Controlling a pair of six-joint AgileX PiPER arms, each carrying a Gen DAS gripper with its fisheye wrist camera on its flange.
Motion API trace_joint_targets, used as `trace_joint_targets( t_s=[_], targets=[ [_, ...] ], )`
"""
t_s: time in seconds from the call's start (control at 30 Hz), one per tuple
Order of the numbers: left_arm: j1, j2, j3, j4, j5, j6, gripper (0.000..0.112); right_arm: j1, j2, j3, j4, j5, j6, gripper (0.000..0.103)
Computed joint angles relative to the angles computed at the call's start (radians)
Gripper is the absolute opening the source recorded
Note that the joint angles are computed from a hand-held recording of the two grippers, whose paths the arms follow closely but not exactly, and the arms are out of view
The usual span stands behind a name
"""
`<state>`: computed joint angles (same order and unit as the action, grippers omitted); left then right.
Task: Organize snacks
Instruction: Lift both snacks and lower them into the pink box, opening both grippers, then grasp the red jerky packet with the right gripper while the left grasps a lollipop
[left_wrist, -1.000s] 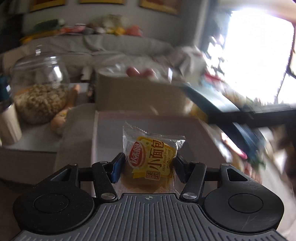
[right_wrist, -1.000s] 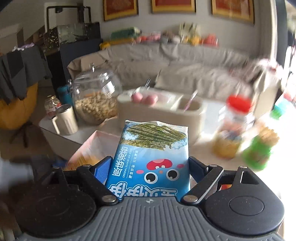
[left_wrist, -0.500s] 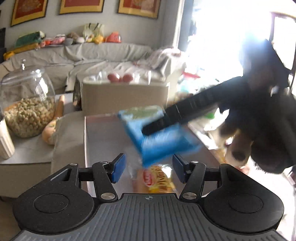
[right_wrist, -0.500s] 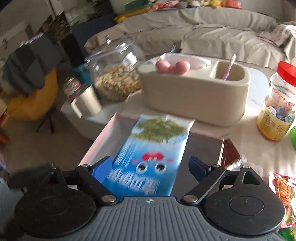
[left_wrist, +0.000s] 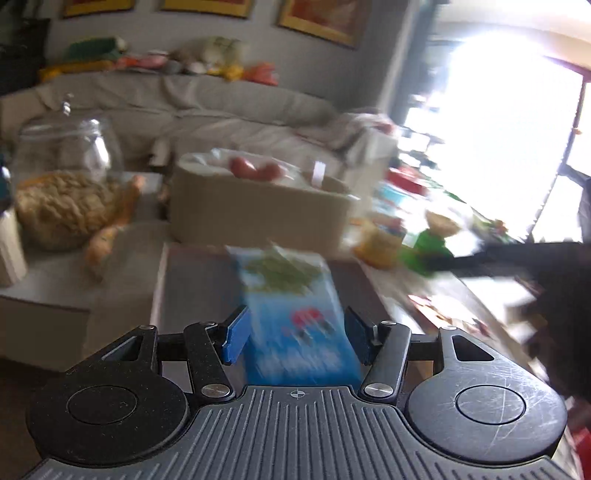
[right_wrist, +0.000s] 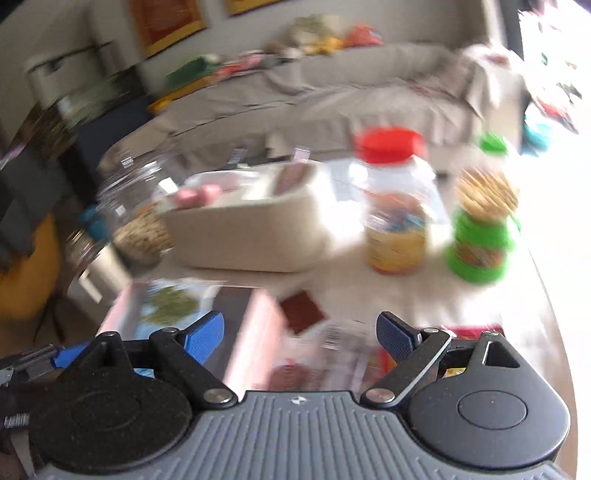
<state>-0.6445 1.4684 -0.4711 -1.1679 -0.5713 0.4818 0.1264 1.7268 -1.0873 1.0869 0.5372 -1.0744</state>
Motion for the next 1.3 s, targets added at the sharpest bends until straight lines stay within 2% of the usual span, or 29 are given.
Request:
trace_joint_targets(
  t_s=[0.13,0.2,0.23,0.3,0.37,0.43,0.53,0.63,0.7,0.77,0.9,1.07,1.13,1.23,1.3],
  targets=[
    [0.082,0.153,-0.195,-0.227,0.036,0.336,0.06,-0.022,0.074,0.007,0.09,-0.047,-0.114,0.09],
    [0.093,0.181,-0.237,-0.314,0.061,0.44,0.055,-0.012,0.108,0.0,0.152,-0.068,-0.197,0.083],
    [0.085,0.183,-0.239,-0.321,0.058,0.449,0.056,-0.004,0.137,-0.025,0.159,-0.058,-0.209,0.075],
    [0.072,0.159,-0.217,-0.344,0.072,0.476,0.056,-0.001,0.204,-0.111,0.11,-0.006,-0.144,0.068],
    [0.077,0.124,-0.188,-0.375,0.123,0.511,0.053,0.009,0.286,-0.229,0.036,0.052,-0.013,0.059],
    [0.077,0.091,-0.163,-0.436,0.16,0.579,0.052,0.025,0.37,-0.349,-0.013,0.1,0.099,0.055],
    [0.039,0.051,-0.13,-0.519,0.136,0.642,0.044,0.074,0.473,-0.491,-0.103,0.079,0.241,0.046],
    [-0.015,-0.012,-0.068,-0.45,0.088,0.505,0.042,0.111,0.569,-0.629,-0.237,0.085,0.394,0.034],
    [-0.043,-0.058,-0.023,-0.344,0.08,0.361,0.041,0.125,0.576,-0.641,-0.266,0.067,0.369,0.033],
    [-0.054,-0.098,0.007,-0.246,0.109,0.255,0.041,0.143,0.55,-0.61,-0.326,0.043,0.34,0.028],
    [-0.101,-0.119,0.033,-0.002,0.165,0.031,0.041,0.104,0.51,-0.565,-0.352,0.111,0.286,0.026],
    [-0.165,-0.097,0.059,0.354,0.229,-0.296,0.041,0.046,0.399,-0.389,-0.331,0.1,0.131,0.026],
    [-0.193,-0.085,0.063,0.439,0.259,-0.369,0.041,0.028,0.341,-0.304,-0.306,0.091,0.022,0.026],
    [-0.242,-0.076,0.068,0.396,0.285,-0.335,0.041,-0.005,0.253,-0.146,-0.204,0.043,-0.232,0.026],
    [-0.26,-0.073,0.083,0.368,0.291,-0.334,0.041,-0.03,0.225,-0.092,-0.123,0.068,-0.356,0.026]
  ],
)
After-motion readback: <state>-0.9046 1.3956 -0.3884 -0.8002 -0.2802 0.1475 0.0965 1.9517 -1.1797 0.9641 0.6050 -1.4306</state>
